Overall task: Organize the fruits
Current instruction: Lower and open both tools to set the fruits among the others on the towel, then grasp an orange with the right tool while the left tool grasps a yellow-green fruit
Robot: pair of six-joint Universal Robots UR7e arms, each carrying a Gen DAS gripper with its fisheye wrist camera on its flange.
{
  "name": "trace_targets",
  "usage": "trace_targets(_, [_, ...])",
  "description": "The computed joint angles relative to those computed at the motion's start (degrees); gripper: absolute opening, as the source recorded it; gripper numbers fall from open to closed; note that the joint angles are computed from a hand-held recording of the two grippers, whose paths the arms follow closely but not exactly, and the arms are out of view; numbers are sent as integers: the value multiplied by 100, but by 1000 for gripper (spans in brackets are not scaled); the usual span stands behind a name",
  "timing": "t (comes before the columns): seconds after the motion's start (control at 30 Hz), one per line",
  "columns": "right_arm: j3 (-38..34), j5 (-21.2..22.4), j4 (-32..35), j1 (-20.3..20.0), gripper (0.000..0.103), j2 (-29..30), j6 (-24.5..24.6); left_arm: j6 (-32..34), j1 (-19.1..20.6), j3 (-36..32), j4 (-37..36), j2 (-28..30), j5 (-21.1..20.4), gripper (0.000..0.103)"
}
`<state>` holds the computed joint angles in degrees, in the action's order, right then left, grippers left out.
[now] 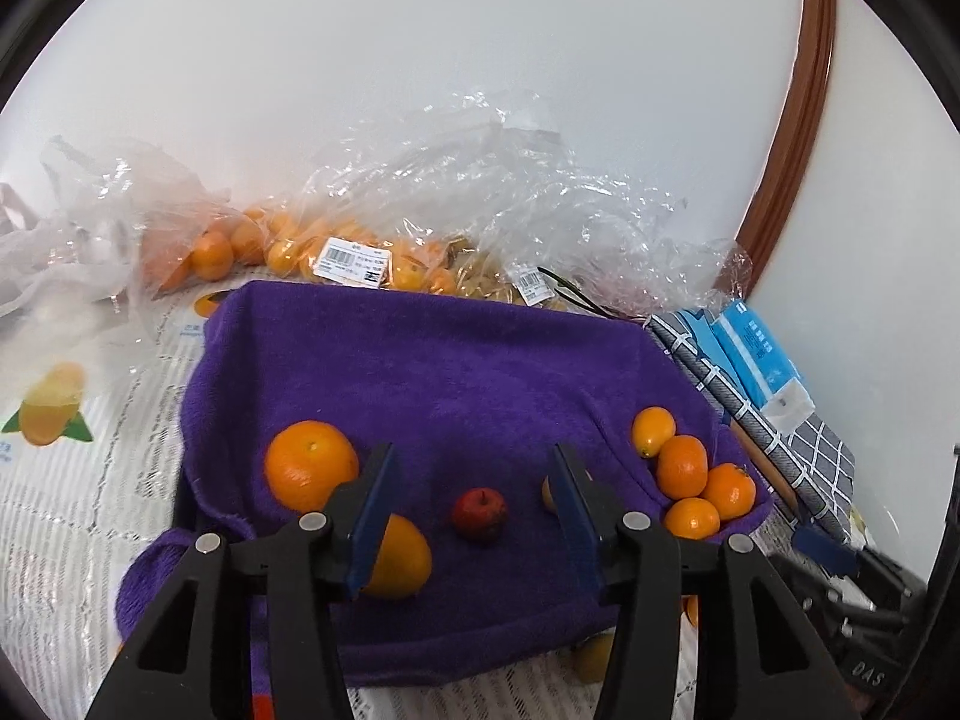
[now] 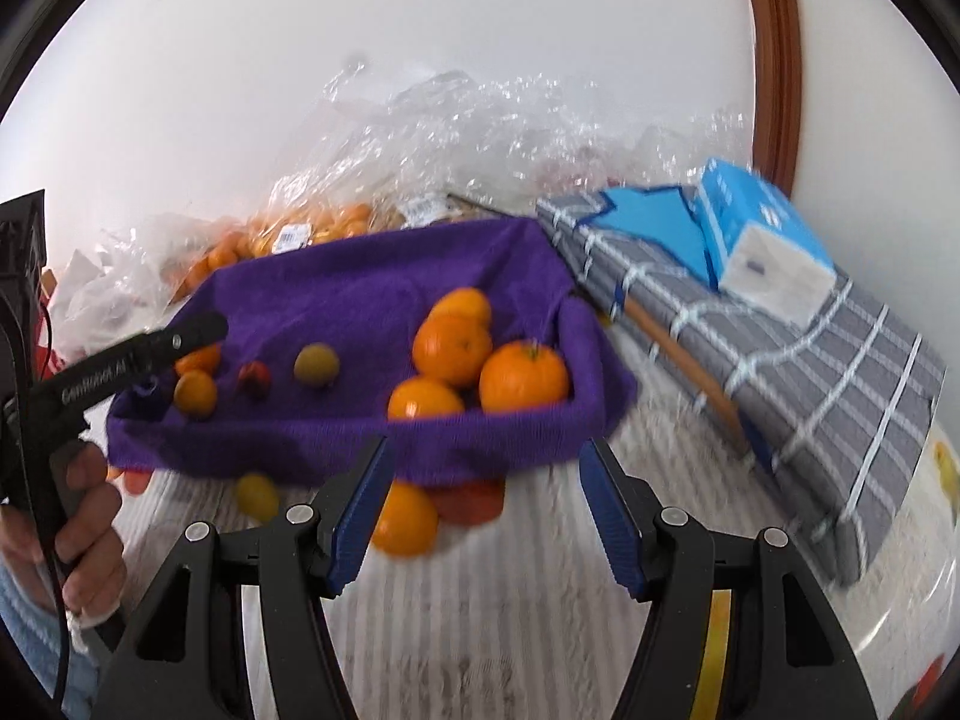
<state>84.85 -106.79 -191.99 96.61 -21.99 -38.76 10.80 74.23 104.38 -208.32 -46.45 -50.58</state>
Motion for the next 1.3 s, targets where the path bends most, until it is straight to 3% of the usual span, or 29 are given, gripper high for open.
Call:
trace_targets(0.23, [348,99,88,-65,64,-108,-166,-89,-29,355,-134,-134,-41,49])
trace_targets(0.4, [122,-79,290,24,63,67,-341,-24,-126,666,-368,-196,4,49])
trace_targets(0.5, [-169,-202,627,73,55,207,-613,-173,-149,893,-382,-285,-31,49])
trace_targets(0.6, [-435,-387,965,84,32,332,-733,-146,-191,1070,-484,-321,-48,49])
trace_targets(0.67, [-424,-206,1170,14,32,250,-552,-62,-231,1121,-425,-316,-48,49])
trace_targets(0.83, [-229,76,693,-158,32,37,-200,271,-350,1116,-265,-218,-103,48])
trace_targets(1.0, [-268,165,739,-260,32,-58,350,13,-398,901,612,-132,-69,42])
trace_targets(1.1, [-238,142,642,-241,32,-52,316,-272,-394,693,1104,-44,51,40])
trace_targets(1.17, [-222,134,588,-228,32,-41,256,-487,-391,553,1463,10,156,32])
trace_targets(1.3, [-188,100,570,-221,32,-58,177,-609,-405,478,1650,66,259,25])
